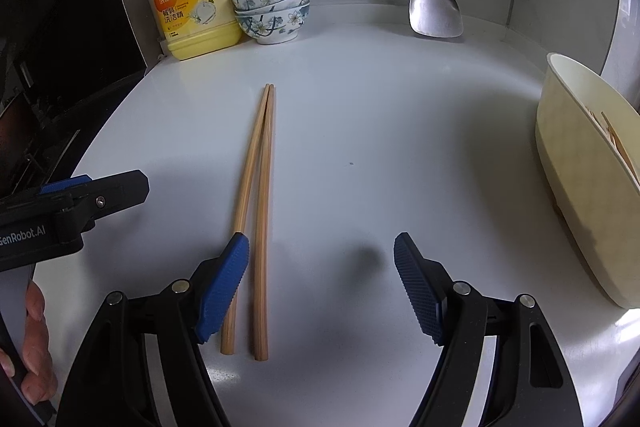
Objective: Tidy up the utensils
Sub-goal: 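Push one chopstick away from the pair with the right gripper, then close the right gripper on the separated chopstick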
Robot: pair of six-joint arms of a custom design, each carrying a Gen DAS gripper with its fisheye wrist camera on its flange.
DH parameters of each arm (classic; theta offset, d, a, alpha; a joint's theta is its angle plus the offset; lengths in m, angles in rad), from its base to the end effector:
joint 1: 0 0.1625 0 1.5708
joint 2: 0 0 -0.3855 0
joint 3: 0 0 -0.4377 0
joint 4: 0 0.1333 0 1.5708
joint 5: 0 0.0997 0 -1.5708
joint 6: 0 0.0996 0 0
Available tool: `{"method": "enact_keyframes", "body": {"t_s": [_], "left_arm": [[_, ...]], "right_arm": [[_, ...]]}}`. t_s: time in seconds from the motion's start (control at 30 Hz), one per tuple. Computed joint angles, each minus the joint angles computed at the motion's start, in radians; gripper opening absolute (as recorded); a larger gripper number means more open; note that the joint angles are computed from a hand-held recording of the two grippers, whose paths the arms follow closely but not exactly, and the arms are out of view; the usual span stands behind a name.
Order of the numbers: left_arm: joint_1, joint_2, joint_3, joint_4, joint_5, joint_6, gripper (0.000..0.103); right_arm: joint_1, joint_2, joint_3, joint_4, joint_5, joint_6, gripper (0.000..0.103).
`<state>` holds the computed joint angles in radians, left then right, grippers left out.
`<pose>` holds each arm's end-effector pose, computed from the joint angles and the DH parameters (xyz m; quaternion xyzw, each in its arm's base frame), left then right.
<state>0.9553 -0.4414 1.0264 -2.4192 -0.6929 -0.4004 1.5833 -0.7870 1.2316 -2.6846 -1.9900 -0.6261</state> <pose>-0.3057 -0.7959 0.0500 0.0408 0.8982 -0.3088 0.3103 0.1028 -0.8007 0.2378 0.2251 -0.8986 0.2469 0.2844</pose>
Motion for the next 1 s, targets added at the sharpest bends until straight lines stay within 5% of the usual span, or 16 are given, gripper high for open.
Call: {"method": "enact_keyframes", "body": {"t_s": [0.3, 0.5, 0.67, 1.0], "left_arm": [[0.004, -0.001, -0.002, 0.006, -0.007, -0.008, 0.096], [0.004, 0.005, -0.008, 0.010, -0.010, -0.008, 0.096], [0.004, 0.014, -0.021, 0.020, -0.014, -0.012, 0.096], [-0.001, 0.077, -0.109, 0.051, -0.028, 0.002, 0.096]], "right_arm": [[0.001, 0.006, 0.001, -0.001, -0.018, -0.037, 0.071], [0.003, -0.001, 0.019, -0.025, -0.011, -0.093, 0.046], [0.002, 0.001, 0.016, -0.033, -0.010, -0.119, 0.012], [-0.020, -0.008, -0.002, -0.019, 0.007, -0.059, 0.006]]}}
